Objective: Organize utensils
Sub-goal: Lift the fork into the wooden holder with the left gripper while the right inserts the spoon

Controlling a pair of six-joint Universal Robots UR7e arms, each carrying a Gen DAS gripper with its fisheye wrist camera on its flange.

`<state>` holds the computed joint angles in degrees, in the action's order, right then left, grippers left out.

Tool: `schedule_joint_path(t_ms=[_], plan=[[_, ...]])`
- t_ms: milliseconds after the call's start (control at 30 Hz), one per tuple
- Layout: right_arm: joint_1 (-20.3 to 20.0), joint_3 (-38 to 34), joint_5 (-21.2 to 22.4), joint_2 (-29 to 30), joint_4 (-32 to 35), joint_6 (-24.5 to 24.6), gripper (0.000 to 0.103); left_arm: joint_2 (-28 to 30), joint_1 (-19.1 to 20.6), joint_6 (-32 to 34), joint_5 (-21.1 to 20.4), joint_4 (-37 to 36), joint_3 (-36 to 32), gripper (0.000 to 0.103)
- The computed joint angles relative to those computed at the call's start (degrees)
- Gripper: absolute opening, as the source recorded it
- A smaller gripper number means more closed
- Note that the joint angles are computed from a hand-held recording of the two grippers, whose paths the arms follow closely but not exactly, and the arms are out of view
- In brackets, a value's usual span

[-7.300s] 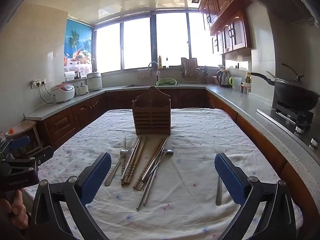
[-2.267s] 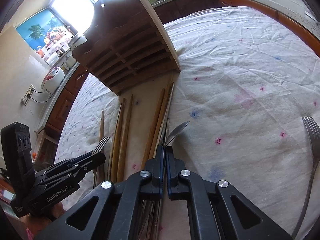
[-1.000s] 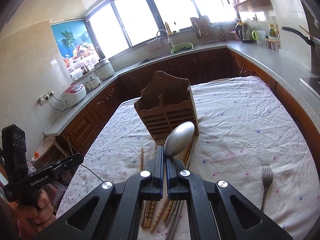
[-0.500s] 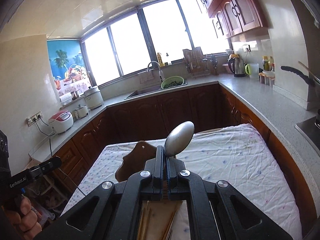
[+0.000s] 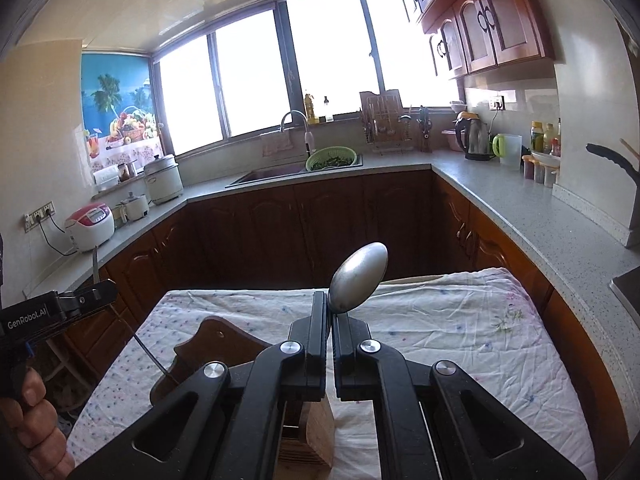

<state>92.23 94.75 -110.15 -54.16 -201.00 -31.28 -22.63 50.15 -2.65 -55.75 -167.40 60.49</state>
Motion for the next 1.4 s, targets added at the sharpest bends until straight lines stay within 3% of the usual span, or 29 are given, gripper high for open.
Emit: schedule_joint_path(t_ms=[267,333,467,800,967,1033,1100,1200,1267,1333,1400], plan=[[-1.11,-1.25,-0.33,3.14,1.77,-2.15,0.002,3.96,0.73,2.83,1.11,2.07,-2.21,0.022],[-1.04,-1.57,-0.53,3.58,2.75,-2.65,0.002,4.06,1.14,3.16,-0.32,1.27,-1.69,0.022],[-1.21,-1.39,-0.1,3.6,2.94,-3.98,0.002,4.72,0.53,5.68,1.56,-0.74,-1.32,0.022],[-2.39,-0.98,3.45,1.48,8.59,1.56,0.005,3.6,1.29,2.84,-1.74,0.72,-0.6,0.022],[-2.73,-0.93,4.31,0.67,10.88,3.87,0.01,3.37,1.07,2.47,-1.46,1.01,-0.43,0.023],[-2.97,-0.78,4.65,0.39,11.33,4.78,0.013,3.23,0.93,2.43,-1.28,0.85,-0.18,0.031],[-3.16,-0.61,4.69,0.15,11.39,5.68,0.024,3.02,0.82,2.27,-0.87,0.25,0.2,0.042],[-3.56,0.16,5.92,-0.65,11.27,7.15,0.039,2.51,0.62,2.1,-0.2,-0.25,0.95,0.05],[-3.56,0.59,5.92,-0.98,10.6,7.57,0.041,1.79,0.56,1.69,-0.32,-0.61,1.95,0.057],[-3.69,0.9,6.34,-1.49,10.74,8.72,0.052,0.99,0.22,1.08,1.15,-1.17,3.27,0.075],[-4.02,1.61,7.15,-2.25,10.87,10.01,0.065,-0.29,0.0,0.6,1.89,-2.74,5.52,0.083]])
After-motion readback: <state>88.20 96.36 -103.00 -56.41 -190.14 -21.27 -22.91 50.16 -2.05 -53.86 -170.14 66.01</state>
